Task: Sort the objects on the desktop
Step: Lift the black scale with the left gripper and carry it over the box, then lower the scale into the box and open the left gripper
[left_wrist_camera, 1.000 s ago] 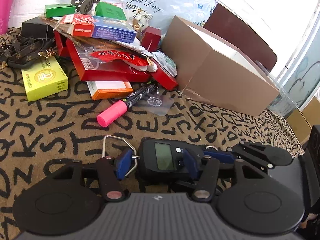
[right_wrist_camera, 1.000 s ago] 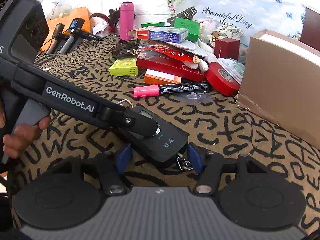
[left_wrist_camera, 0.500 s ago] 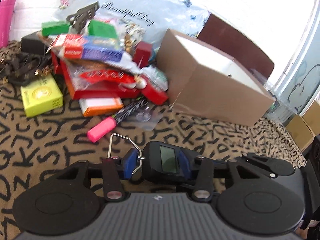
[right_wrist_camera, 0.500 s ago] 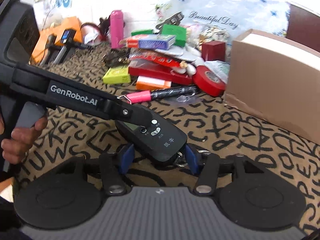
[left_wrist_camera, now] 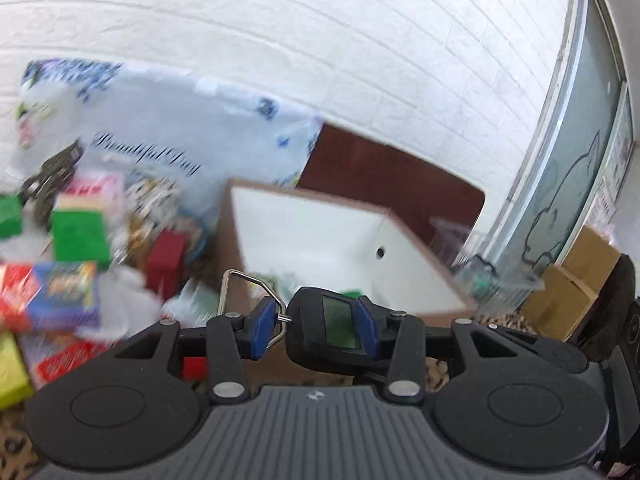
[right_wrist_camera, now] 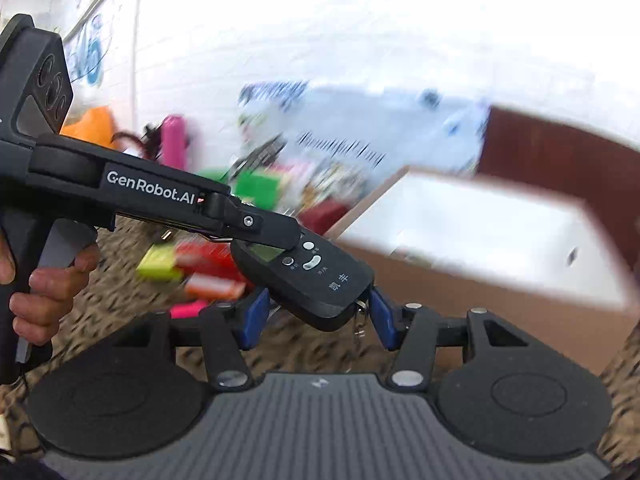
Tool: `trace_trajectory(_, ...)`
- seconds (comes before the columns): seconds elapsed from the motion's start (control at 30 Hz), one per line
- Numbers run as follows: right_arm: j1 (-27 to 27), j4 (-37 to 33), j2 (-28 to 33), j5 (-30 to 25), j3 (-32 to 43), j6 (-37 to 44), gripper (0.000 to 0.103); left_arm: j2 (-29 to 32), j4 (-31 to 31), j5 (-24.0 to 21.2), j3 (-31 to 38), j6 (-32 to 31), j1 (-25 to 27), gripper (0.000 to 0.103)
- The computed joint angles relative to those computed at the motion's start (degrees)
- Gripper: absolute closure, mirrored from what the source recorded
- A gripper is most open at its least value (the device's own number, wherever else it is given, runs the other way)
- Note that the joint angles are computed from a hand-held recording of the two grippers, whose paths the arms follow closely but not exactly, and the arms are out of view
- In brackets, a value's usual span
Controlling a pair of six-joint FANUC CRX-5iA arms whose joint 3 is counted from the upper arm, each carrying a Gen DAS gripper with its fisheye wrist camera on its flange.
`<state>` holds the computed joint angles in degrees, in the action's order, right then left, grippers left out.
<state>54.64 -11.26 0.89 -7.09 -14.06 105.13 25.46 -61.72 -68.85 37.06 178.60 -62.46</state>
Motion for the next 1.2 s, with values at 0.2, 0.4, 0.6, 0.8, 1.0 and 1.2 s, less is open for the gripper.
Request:
trace_trajectory(0.2,-5.0,-4.1,4.0,-2.7,9.0,6.0,0.049,4.1,4.4,4.9,9.0,-9.5,5.8,0.057)
trace_trajectory(0.4,-10.3,-6.8,10.4,-9.9,19.2,8.8,0.05,10.0,12.9,7.8,17.4,-15.9,12.0,0.057)
trace_trajectory(0.6,-12.7,-2.3,16.3,-15.8,25.7,6.4,0.05,17.0,21.4,8.2,25.5,-19.6,16.6,0.057)
trace_trajectory(0.8,-15.2,-1.5,22.4,-23.5,33.3,4.8,0.05,24.1,30.4,6.9,34.0,-23.7,20.5,0.058)
trace_trajectory(1.0,-16.3,1.2,28.5,-31.3,41.9,3.7,0.057,33.2,40.4,0.7,47.0,-29.0,24.0,0.06)
trace_trajectory(1.2,-14.7,10.0,33.7,-36.9,48.0,-2.4,0.058,29.5,41.3,4.1,39.6,-26.0,24.9,0.013)
